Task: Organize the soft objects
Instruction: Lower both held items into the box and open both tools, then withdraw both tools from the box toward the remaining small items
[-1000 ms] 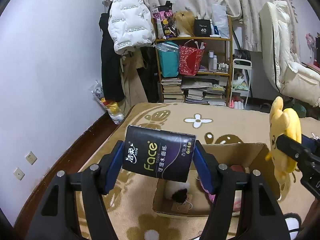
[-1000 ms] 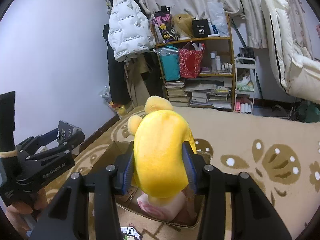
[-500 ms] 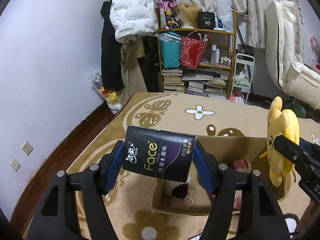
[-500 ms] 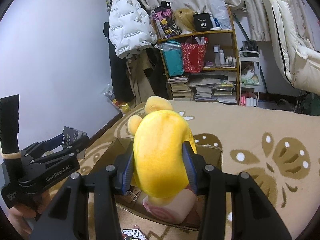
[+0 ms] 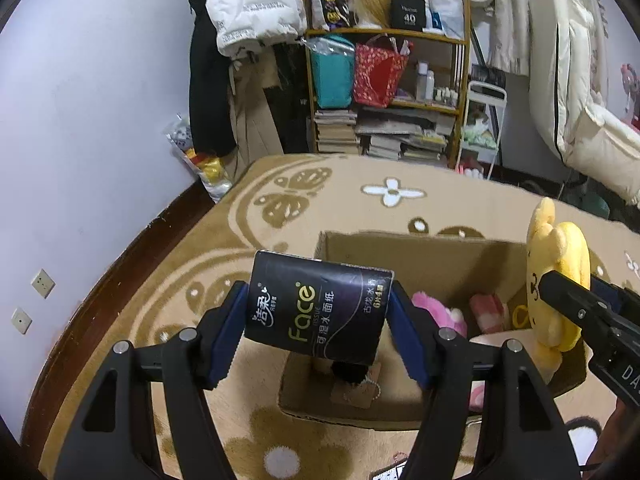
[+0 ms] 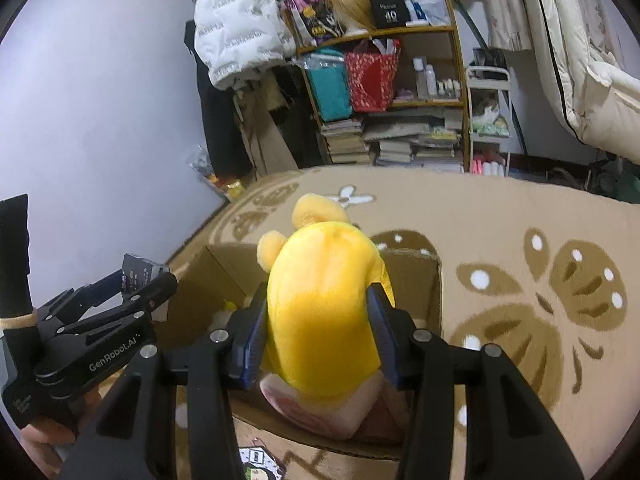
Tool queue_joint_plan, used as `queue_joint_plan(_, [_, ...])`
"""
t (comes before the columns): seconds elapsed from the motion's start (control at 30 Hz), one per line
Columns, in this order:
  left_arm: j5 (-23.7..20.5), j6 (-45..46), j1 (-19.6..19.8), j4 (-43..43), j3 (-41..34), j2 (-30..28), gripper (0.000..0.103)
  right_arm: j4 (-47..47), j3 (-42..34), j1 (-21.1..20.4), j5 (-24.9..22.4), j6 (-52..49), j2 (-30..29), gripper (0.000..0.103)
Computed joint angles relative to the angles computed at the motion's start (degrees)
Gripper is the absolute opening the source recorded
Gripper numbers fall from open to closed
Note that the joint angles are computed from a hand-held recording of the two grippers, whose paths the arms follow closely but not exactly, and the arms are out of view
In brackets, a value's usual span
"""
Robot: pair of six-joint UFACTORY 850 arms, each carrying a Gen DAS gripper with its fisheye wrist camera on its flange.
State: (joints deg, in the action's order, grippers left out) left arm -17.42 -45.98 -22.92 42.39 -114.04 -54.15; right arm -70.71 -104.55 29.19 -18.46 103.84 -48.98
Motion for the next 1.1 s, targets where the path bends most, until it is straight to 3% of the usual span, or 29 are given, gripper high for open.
queue_joint_plan(0.1, [-1.81, 4.48, -0.34, -2.91, -1.46, -1.45, 0.068, 7.68, -1.66, -0.16, -0.74, -7.25, -1.30, 0.051])
queue_joint_plan(0.2, [-3.22, 1.86, -0.84, 1.62, -1.63, -2.00, 0.067, 10.01, -1.73, -0.36, -0.65, -9.15, -1.64, 0.052])
queue_joint_plan(0.33, [-3.96, 3.21, -0.90, 0.46, -2.07, -2.37, 0.071, 10.38, -1.56, -0.44, -0.47, -9.03, -1.79, 0.055])
queue_joint_plan(0.4, [-3.73, 2.31, -0.87, 1.19, -1.40, -1.91, 0.083, 10.00, -1.38, -0.47, -0.45, -8.48, -1.73, 0.058])
queue_joint_plan(0.63, [-2.78, -5.91, -0.66, 8.80, 1.19, 0.19, 0.095, 6.05, -0.39, -0.21, -0.58, -4.19, -1.09, 0.072])
queue_joint_plan(0.97, [-1.55, -14.18, 0.59, 14.23, 4.15, 3.31, 0.100, -3.07, 1.60, 0.83, -1.51, 3.37, 0.76, 0.090])
queue_joint_plan(1.1, [-0.98, -15.88, 0.94, 14.97, 5.59, 4.68, 0.100, -2.23, 1.81, 1.46, -3.09, 1.80, 1.21, 0.091])
